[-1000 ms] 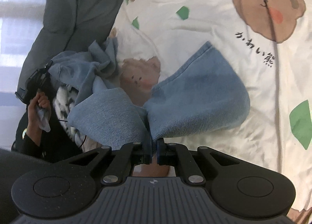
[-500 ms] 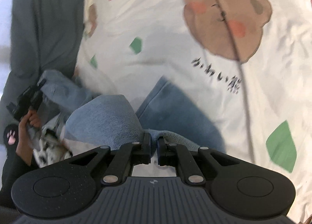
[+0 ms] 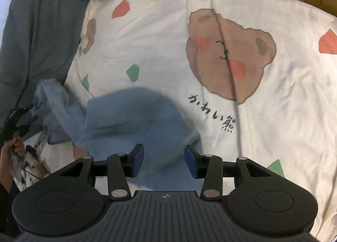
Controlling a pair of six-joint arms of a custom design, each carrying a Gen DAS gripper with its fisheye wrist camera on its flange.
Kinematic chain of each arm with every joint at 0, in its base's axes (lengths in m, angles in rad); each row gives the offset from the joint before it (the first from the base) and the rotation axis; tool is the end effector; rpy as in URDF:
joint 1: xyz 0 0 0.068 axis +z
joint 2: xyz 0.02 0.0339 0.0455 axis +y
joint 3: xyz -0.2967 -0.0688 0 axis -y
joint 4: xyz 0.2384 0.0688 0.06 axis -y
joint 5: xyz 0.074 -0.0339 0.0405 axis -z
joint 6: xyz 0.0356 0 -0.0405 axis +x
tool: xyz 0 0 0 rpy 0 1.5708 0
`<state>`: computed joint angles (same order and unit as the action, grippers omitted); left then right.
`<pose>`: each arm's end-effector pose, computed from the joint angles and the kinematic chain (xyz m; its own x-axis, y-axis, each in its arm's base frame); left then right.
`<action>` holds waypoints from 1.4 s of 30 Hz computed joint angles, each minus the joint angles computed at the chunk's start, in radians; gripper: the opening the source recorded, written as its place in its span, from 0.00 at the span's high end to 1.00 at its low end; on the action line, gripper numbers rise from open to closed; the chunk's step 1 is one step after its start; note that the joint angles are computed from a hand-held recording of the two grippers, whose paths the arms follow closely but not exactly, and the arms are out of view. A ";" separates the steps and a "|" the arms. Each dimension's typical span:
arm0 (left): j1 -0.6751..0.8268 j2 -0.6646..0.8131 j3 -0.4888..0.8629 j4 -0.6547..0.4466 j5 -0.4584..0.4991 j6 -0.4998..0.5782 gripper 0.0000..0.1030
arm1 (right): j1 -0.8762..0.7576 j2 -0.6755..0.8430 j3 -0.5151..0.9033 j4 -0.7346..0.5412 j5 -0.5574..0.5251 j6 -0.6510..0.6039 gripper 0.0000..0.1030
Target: Fold clothes
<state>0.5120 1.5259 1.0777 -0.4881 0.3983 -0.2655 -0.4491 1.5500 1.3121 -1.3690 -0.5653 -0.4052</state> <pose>0.2778 0.1403 0.2746 -0.6116 -0.6211 -0.4900 -0.4266 0.7805 -0.4570 0.2388 -0.0939 0.3083 -0.9787 0.1022 -0.1778 -0.0019 0.8624 0.5062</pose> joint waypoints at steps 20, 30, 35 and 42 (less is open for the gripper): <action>0.016 0.146 0.019 0.081 -0.057 -0.149 0.46 | 0.074 -0.096 -0.206 0.020 0.114 -0.090 0.51; 0.068 0.115 0.032 0.081 -0.059 -0.141 0.83 | 0.121 -0.099 -0.286 0.078 0.130 -0.085 0.51; 0.079 0.074 0.084 0.012 -0.013 -0.089 0.85 | 0.157 -0.110 -0.320 0.103 0.126 -0.079 0.51; 0.063 0.071 0.188 -0.040 0.041 -0.095 0.86 | 0.208 -0.129 -0.339 0.122 0.145 -0.093 0.37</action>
<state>0.5755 1.5970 1.2653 -0.5281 0.4393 -0.3609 -0.2412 1.4214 0.9733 -1.2474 -0.4198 -0.4981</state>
